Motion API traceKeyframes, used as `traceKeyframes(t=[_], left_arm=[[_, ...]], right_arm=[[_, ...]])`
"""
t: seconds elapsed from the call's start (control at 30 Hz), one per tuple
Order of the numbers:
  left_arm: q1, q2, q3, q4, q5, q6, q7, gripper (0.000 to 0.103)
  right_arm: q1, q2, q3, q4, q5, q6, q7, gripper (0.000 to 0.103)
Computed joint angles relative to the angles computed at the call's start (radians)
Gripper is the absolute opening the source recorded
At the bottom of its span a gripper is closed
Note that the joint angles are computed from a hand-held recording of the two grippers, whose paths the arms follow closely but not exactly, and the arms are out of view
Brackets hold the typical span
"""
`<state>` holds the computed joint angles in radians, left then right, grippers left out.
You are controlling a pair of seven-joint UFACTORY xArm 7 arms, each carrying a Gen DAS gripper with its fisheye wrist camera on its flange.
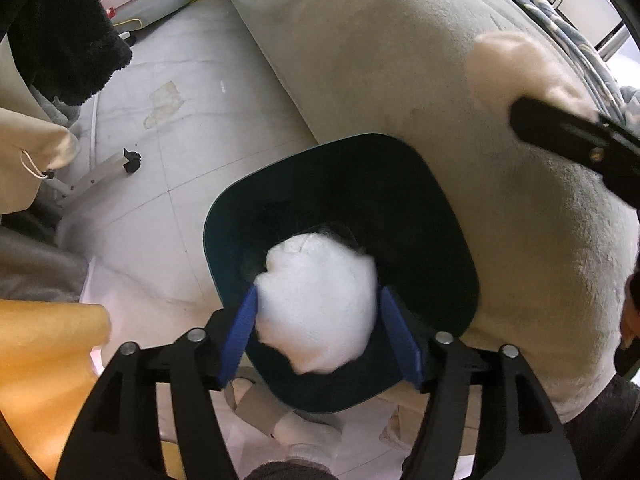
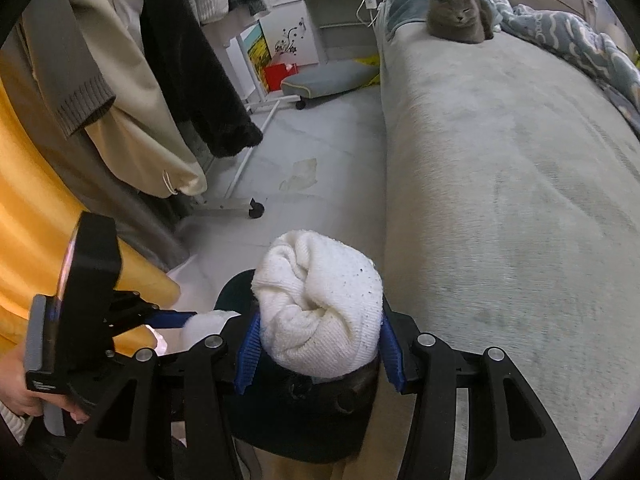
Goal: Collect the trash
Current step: 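Open the left gripper over the bin while the right gripper lowers its sock, then open the right gripper to drop the white sock into the bin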
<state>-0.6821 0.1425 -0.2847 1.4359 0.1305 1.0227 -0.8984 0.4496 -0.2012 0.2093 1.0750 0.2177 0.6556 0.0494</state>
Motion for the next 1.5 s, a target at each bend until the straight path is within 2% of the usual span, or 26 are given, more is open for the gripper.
traceKeyframes(t=[0.2,0.43,0.53,0.67,0.87,1.03,1.13,1.2,1.43,1.47,1.5], left_arm=[[0.022,-0.063,0.001,-0.069,-0.012,-0.054,0.012,0.072],[0.047,-0.134,-0.008,-0.117,0.052,-0.100,-0.048,0.072],[0.060,-0.162,-0.013,-0.133,0.093,-0.093,-0.074,0.068],[0.086,-0.214,-0.018,-0.171,0.109,-0.132,-0.104,0.064],[0.124,-0.259,-0.045,-0.184,0.202,-0.186,-0.171,0.058],[0.136,-0.276,-0.085,-0.154,0.356,-0.199,-0.241,0.058],[0.142,-0.288,-0.105,-0.143,0.440,-0.199,-0.275,0.058],[0.144,-0.293,-0.118,-0.130,0.484,-0.188,-0.303,0.058],[0.153,-0.310,-0.148,-0.097,0.582,-0.163,-0.353,0.068],[0.152,-0.310,-0.151,-0.093,0.590,-0.157,-0.358,0.068],[0.150,-0.309,-0.155,-0.086,0.594,-0.146,-0.364,0.069]], right_arm=[[0.007,0.041,0.017,0.020,-0.030,0.014,0.024,0.052],[0.014,0.087,0.029,0.040,-0.073,0.047,0.057,0.052],[0.018,0.111,0.033,0.051,-0.091,0.071,0.069,0.053],[0.028,0.149,0.039,0.062,-0.114,0.101,0.082,0.053],[0.048,0.182,0.049,0.076,-0.162,0.144,0.100,0.054],[0.060,0.177,0.053,0.072,-0.170,0.154,0.106,0.057],[0.062,0.177,0.051,0.076,-0.173,0.167,0.112,0.060],[0.063,0.168,0.050,0.071,-0.160,0.170,0.105,0.066],[0.061,0.096,0.050,0.030,-0.136,0.139,0.097,0.071],[0.061,0.091,0.052,0.030,-0.140,0.134,0.098,0.074],[0.061,0.083,0.054,0.029,-0.146,0.130,0.099,0.082]])
